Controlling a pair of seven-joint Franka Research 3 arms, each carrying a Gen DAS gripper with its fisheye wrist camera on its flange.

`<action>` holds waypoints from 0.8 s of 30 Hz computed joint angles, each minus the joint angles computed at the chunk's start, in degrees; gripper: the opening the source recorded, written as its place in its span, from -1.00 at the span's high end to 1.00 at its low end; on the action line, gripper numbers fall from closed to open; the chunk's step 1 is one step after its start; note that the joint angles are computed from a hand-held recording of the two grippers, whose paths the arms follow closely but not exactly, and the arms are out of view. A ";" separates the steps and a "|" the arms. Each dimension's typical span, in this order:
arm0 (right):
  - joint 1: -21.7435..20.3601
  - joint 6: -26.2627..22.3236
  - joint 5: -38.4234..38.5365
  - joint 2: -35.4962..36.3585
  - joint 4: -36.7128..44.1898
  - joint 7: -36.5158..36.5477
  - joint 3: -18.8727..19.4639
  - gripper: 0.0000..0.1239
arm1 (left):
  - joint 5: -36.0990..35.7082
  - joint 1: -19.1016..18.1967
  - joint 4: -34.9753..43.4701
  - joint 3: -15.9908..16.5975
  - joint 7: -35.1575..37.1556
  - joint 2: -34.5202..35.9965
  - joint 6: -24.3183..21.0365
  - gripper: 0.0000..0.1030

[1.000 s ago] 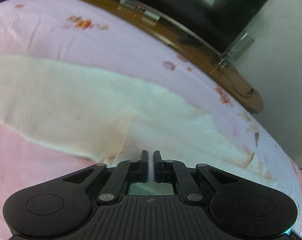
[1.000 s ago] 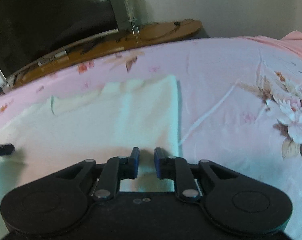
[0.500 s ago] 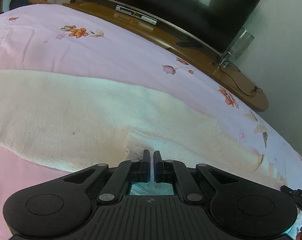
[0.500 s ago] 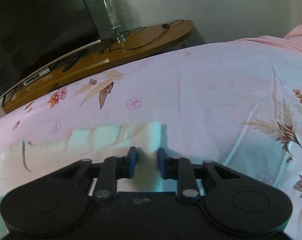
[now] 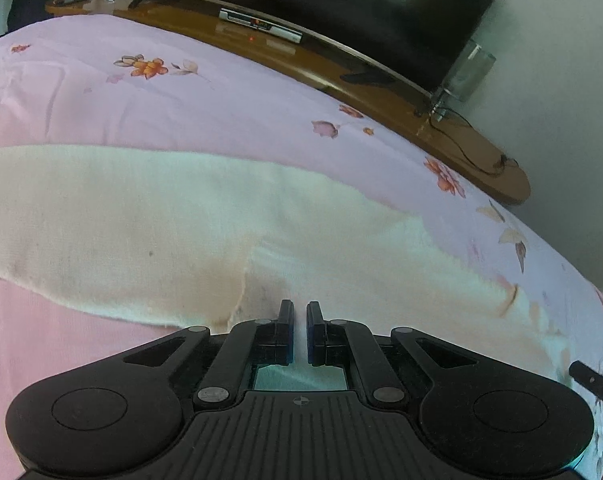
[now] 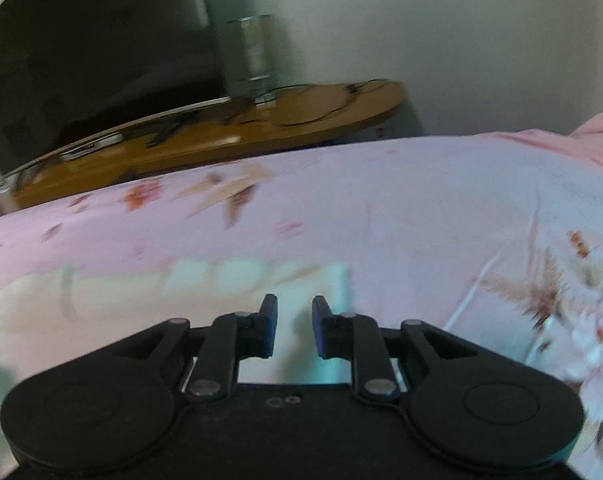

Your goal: Fold small clothes

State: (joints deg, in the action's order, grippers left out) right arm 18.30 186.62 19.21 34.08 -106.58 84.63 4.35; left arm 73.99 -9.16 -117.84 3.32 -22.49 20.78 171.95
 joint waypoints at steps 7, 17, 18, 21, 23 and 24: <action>6.30 -2.32 -2.09 -3.21 -5.62 1.78 -5.36 0.69 | -5.02 0.68 -0.70 -1.23 6.28 -0.05 -1.09 0.93; -1.08 -0.58 -0.03 -7.53 -9.90 -0.41 4.92 0.60 | -20.99 1.66 -4.72 -4.07 24.28 -3.77 -2.46 0.92; -1.85 -0.96 -0.13 -7.71 -9.92 -0.81 6.21 0.60 | -21.27 1.44 -5.68 -3.64 24.18 -4.46 -1.54 0.92; -2.21 -0.99 -0.67 -7.51 -9.66 -2.25 8.38 0.60 | -22.60 1.56 -9.02 -3.21 25.30 -7.28 -0.56 0.92; -3.96 -1.00 -0.56 -7.30 -9.58 -3.18 11.57 0.59 | -24.47 2.53 -11.80 -3.57 26.55 -9.54 -0.56 0.92; -5.25 -1.04 -0.49 -7.04 -9.43 -3.78 13.60 0.60 | -25.42 3.15 -13.39 -3.67 26.73 -10.72 -0.27 0.92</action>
State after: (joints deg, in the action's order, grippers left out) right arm 13.04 185.57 18.72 27.05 -116.01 80.85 17.95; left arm 48.56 -6.01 -131.23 -0.35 4.24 10.05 171.68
